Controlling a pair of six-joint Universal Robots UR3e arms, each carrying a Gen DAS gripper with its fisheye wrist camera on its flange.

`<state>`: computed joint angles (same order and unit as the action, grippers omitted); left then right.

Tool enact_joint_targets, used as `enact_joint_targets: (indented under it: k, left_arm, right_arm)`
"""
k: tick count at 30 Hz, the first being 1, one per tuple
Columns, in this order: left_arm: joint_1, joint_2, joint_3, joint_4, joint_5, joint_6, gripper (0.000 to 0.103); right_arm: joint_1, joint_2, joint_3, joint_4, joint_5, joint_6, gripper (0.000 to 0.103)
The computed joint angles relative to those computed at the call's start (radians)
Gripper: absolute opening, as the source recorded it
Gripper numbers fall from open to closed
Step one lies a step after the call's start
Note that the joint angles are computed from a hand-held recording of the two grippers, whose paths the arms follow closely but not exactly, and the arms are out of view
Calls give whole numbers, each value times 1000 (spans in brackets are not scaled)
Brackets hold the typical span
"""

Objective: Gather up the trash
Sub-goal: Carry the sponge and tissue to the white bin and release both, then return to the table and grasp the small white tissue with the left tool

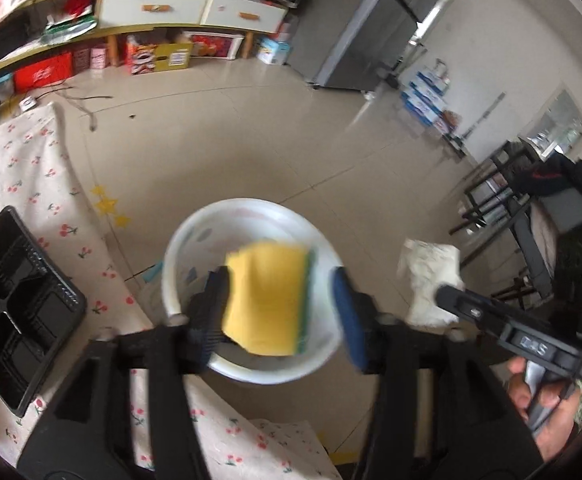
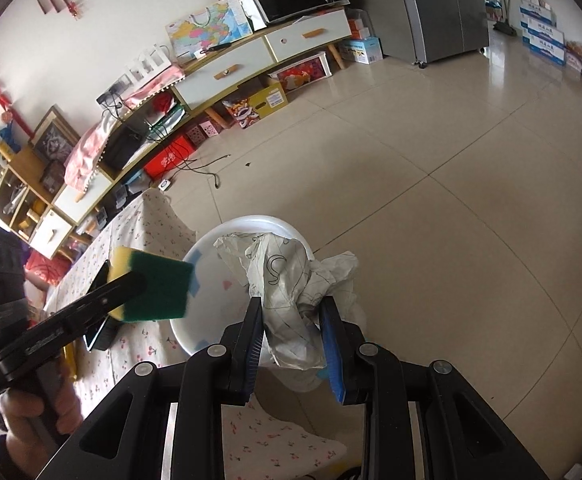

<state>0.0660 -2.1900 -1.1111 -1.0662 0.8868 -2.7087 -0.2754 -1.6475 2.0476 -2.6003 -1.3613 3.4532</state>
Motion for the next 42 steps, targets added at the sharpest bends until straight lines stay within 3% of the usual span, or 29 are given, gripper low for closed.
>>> enact_joint_targets:
  k: [5, 13, 24, 30, 33, 35, 42]
  left_arm:
    - [14, 26, -30, 8, 23, -17, 70]
    - [63, 148, -180, 69, 89, 48, 82]
    - [214, 309, -360, 117, 152, 99, 96]
    - [322, 370, -412, 97, 137, 154, 97]
    - [373, 391, -426, 84, 134, 181, 97]
    - [409, 404, -433, 73, 127, 203, 98]
    - [512, 429, -445, 60, 116, 273, 98]
  right_arm:
    - [5, 8, -6, 0, -2, 4, 29]
    - [53, 66, -67, 18, -39, 22, 29]
    - [163, 255, -257, 39, -104, 81, 32]
    - [207, 343, -345, 42, -134, 113, 33]
    - [234, 374, -382, 43, -167, 130, 40]
    - [242, 382, -390, 33, -171, 140, 62]
    - [300, 399, -454, 67, -226, 138, 68]
